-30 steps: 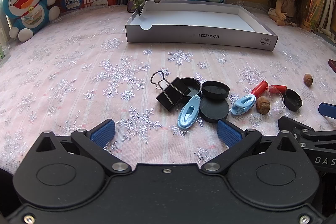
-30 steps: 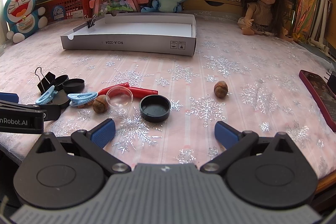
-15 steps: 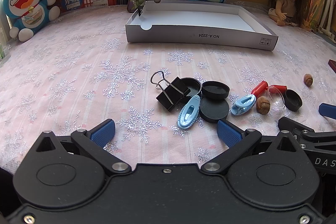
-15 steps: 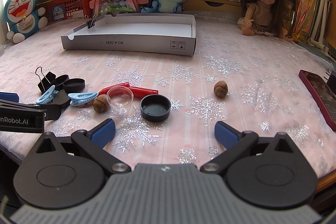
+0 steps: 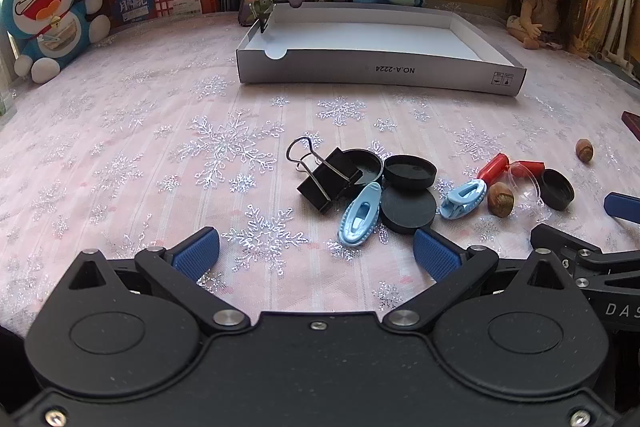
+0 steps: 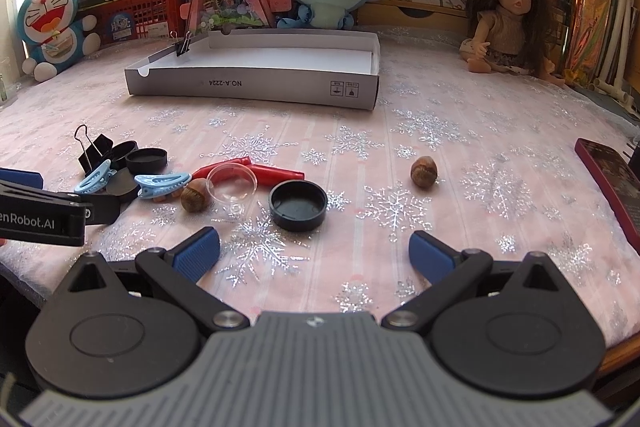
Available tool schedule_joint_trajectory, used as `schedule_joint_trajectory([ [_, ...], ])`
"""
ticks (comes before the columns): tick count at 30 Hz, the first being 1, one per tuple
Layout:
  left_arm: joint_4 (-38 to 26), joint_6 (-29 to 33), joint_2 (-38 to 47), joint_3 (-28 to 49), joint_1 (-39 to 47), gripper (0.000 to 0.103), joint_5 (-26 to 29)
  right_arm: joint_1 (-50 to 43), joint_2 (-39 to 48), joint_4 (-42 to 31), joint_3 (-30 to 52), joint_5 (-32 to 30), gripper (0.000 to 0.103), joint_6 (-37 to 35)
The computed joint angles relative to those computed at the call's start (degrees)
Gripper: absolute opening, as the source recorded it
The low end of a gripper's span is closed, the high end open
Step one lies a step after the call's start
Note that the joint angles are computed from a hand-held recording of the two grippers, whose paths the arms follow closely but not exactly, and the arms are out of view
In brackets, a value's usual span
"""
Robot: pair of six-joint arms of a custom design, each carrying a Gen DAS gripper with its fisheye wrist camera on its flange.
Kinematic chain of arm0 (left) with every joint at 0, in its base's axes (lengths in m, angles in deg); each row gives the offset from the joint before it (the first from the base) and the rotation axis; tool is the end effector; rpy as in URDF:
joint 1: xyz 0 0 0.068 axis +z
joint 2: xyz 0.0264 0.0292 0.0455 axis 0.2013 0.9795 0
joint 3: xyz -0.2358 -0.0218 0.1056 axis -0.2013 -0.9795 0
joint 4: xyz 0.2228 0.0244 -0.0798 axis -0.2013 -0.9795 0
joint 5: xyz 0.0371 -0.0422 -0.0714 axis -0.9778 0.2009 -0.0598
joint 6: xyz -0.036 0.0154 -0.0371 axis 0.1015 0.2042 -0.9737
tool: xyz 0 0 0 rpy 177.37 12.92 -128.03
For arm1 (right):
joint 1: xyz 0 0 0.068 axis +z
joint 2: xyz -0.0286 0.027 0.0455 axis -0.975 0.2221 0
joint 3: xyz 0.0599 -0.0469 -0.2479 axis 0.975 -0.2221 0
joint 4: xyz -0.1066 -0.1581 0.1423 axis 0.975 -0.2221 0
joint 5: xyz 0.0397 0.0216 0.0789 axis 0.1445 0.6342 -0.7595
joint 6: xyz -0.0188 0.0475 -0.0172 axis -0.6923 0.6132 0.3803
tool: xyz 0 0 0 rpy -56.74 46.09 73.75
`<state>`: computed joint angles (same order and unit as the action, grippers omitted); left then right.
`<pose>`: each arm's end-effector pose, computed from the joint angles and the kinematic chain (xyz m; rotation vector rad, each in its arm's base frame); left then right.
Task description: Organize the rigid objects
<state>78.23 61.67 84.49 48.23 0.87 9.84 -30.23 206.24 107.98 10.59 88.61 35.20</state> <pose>0.3011 -0.0553 0.0817 0.1578 2.3432 -0.0485 0.2618 0.2507 0.0608 -0.0370 2.2196 0.0157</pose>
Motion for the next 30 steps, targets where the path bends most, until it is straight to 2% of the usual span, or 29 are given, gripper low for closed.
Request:
schedule_joint_trajectory([
  [3, 7.73, 1.99, 0.75, -3.2, 1.37, 0.103, 2.24, 0.1, 0.49, 6.81, -3.14, 0.1, 0.103, -2.5],
  [5, 10.11, 2.34, 2.13, -3.52, 1.79, 0.103, 2.8, 0.06, 0.95, 8.85, -3.77, 0.19, 0.103, -3.25],
  [10, 7.66, 2.15, 1.08, -2.98, 2.64, 0.1, 4.68, -0.69, 0.52, 11.83, -5.43, -0.31, 0.103, -2.99],
  [14, 8.97, 3.02, -0.04, -4.42, 3.44, 0.081, 6.71, -1.02, 0.2, 16.79, -7.87, 0.26, 0.1, -3.66],
  [16, 9.21, 2.97, -0.54, -4.79, 3.74, 0.073, 7.79, -1.06, 0.24, 17.49, -7.98, 0.75, 0.098, -4.65],
  [18, 9.47, 2.68, -1.02, -5.16, 4.29, 0.059, 9.7, -1.33, 0.37, 17.86, -7.95, 0.58, 0.094, -5.08],
  [20, 9.14, 2.51, -1.61, -5.35, 4.61, 0.051, 11.41, -1.46, 0.6, 17.85, -7.8, 0.44, 0.09, -4.87],
  [25, 8.7, 3.76, -2.13, -5.67, 4.17, 0.042, 13.14, -1.39, 1.09, 17.61, -7.32, 0.65, 0.079, -4.72],
  [30, 8.88, 4.15, -2.19, -5.9, 3.53, 0.026, 13.91, -1.26, 1.15, 17.47, -6.99, 1.05, 0.071, -4.8],
])
